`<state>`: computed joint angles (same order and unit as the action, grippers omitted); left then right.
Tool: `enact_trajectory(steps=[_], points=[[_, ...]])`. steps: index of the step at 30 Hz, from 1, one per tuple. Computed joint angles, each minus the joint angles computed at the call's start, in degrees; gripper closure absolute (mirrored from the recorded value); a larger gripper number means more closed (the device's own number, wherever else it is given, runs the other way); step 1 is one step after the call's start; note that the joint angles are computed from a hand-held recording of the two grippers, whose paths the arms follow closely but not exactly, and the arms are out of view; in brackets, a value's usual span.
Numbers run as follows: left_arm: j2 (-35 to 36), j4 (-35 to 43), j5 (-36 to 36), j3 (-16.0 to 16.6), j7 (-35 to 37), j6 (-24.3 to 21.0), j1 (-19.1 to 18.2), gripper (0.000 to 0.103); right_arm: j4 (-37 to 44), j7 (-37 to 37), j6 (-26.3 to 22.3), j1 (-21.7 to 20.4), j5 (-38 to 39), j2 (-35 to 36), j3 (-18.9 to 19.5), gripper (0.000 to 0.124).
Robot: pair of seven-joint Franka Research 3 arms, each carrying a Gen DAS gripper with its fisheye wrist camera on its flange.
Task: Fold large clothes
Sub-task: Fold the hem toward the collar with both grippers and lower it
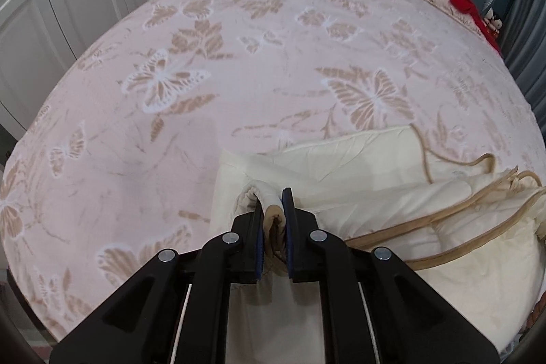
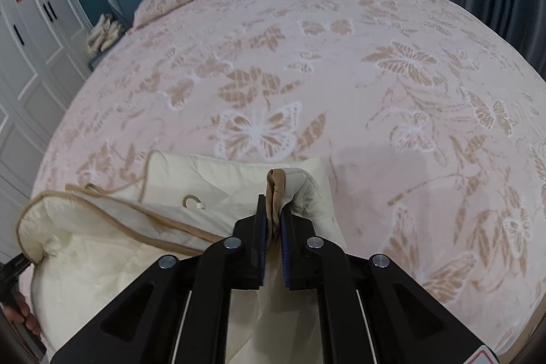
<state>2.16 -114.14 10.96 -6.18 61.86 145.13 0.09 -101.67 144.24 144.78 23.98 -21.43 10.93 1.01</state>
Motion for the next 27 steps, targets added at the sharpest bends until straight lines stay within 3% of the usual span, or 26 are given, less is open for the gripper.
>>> enact_trajectory(steps=[5,7,9,10,11,12,13,14,15,18,19,22,25,26,27], points=[[-0.5,-0.5,-3.6,0.0,2.2,0.8,0.3,0.092,-1.3,-2.3,1.8,-1.0,4.0,-0.8,0.4,0.112],[-3.0,-2.3,-9.8,0.3,6.4,2.7,0.8,0.089,-5.0,-2.0,6.3,-1.8,5.2,-4.5,0.3,0.104],[-6.8,-5.2,-18.2,1.3,12.9,5.6,0.8,0.077,-8.2,4.1,8.5,-1.9,-1.3,-8.8,-0.2,0.07],[-7.8,-5.8,-20.4,2.5,14.4,5.9,-0.1,0.072,-9.9,9.2,9.4,-2.5,-7.7,-11.4,0.0,0.063],[-9.4,-6.6,-18.6,1.8,12.0,6.4,1.0,0.045,-11.3,12.2,10.1,-3.4,-12.1,-13.6,0.6,0.058],[-11.1,-7.6,-12.7,-0.6,6.3,7.6,4.1,0.011,-12.0,13.1,10.3,-4.3,-13.8,-14.8,1.3,0.056],[-13.7,-10.2,-4.6,-1.1,-1.1,12.1,5.6,0.005,-12.6,13.0,10.4,-5.1,-14.7,-16.0,1.9,0.055],[-15.5,-11.8,-0.5,0.2,-4.5,15.9,5.1,0.005,-12.8,11.2,10.1,-5.6,-13.9,-16.6,2.5,0.054],[-15.8,-11.7,-0.5,0.5,-4.1,16.6,5.1,0.005,-12.7,8.7,9.6,-5.9,-12.1,-16.5,3.0,0.054],[-13.0,-6.8,-5.0,3.1,1.1,11.4,1.8,0.005,-10.2,2.8,6.9,-6.8,-8.4,-13.3,4.7,0.054],[-11.1,-4.9,-9.5,4.3,5.1,9.8,0.1,0.005,-9.4,1.4,6.6,-6.9,-7.2,-12.2,4.8,0.054],[-4.7,1.1,-17.7,4.3,12.5,2.3,-0.9,0.006,-4.5,-3.5,4.4,-5.8,-1.7,-6.3,4.6,0.054],[0.6,4.8,-18.3,2.2,13.4,-2.6,0.2,0.022,-0.8,-5.6,1.6,-4.0,1.1,-2.1,3.6,0.055],[1.3,5.0,-19.1,1.7,13.7,-3.6,0.7,0.033,-0.1,-6.3,1.1,-3.5,2.4,-1.3,3.2,0.063],[2.0,5.2,-21.3,1.2,14.7,-4.0,1.2,0.045,0.5,-7.4,1.0,-3.2,4.1,-0.6,3.0,0.08]])
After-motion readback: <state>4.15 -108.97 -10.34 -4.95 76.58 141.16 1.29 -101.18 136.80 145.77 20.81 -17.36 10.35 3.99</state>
